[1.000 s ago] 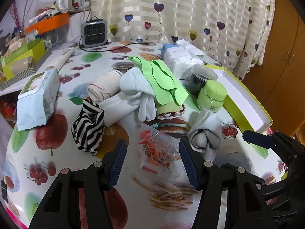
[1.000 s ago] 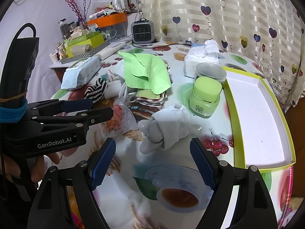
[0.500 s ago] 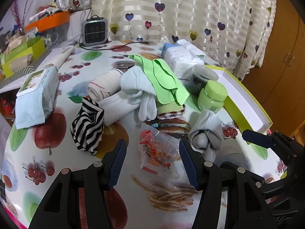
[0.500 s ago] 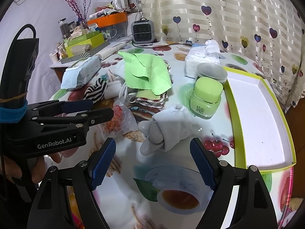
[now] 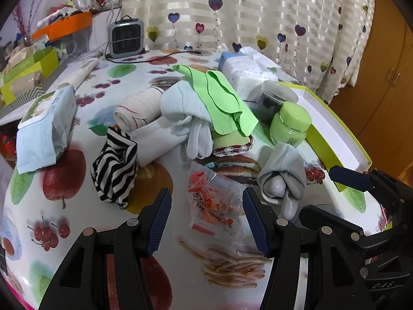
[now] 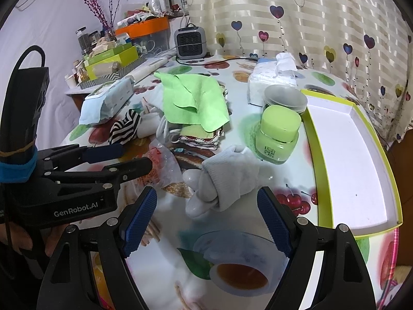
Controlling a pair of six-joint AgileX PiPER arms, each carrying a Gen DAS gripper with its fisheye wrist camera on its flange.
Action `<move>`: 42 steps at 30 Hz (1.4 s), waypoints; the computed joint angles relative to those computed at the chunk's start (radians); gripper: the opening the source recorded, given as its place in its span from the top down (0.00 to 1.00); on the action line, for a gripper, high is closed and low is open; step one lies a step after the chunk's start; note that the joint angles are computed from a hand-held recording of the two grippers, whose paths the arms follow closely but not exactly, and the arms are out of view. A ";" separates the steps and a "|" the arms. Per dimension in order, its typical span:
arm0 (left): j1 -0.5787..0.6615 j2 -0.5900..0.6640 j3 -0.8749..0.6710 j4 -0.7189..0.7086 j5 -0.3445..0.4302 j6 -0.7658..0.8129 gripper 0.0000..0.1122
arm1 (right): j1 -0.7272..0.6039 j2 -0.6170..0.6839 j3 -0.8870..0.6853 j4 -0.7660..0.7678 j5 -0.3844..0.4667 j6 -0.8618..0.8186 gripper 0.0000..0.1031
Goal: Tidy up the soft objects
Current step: 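Move left gripper toward the clear snack bag while right gripper approaches the grey glove, then close left gripper on the snack bag while right gripper grasps the grey glove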
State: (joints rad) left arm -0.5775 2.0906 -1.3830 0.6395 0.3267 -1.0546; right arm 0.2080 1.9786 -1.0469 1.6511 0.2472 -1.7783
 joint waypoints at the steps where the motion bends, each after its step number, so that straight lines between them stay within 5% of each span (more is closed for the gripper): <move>1: 0.003 0.001 -0.001 -0.016 -0.005 0.018 0.49 | -0.001 0.004 -0.008 -0.022 -0.001 0.024 0.22; 21: 0.070 0.061 -0.065 -0.438 -0.044 0.453 0.49 | -0.014 0.134 -0.191 -0.384 0.041 0.427 0.26; 27: 0.081 0.098 -0.103 -0.515 -0.020 0.533 0.49 | -0.023 0.165 -0.221 -0.421 0.059 0.471 0.39; 29: 0.083 0.111 -0.114 -0.540 -0.013 0.550 0.49 | -0.028 0.161 -0.217 -0.393 0.068 0.440 0.54; 33: 0.073 0.113 -0.108 -0.466 -0.025 0.485 0.50 | -0.035 0.155 -0.206 -0.341 0.072 0.382 0.67; 36: 0.064 0.111 -0.100 -0.430 -0.025 0.464 0.72 | -0.037 0.152 -0.201 -0.323 0.076 0.358 0.70; 42: 0.064 0.085 -0.061 -0.448 -0.052 0.468 0.77 | -0.037 0.125 -0.160 -0.213 0.074 0.238 0.78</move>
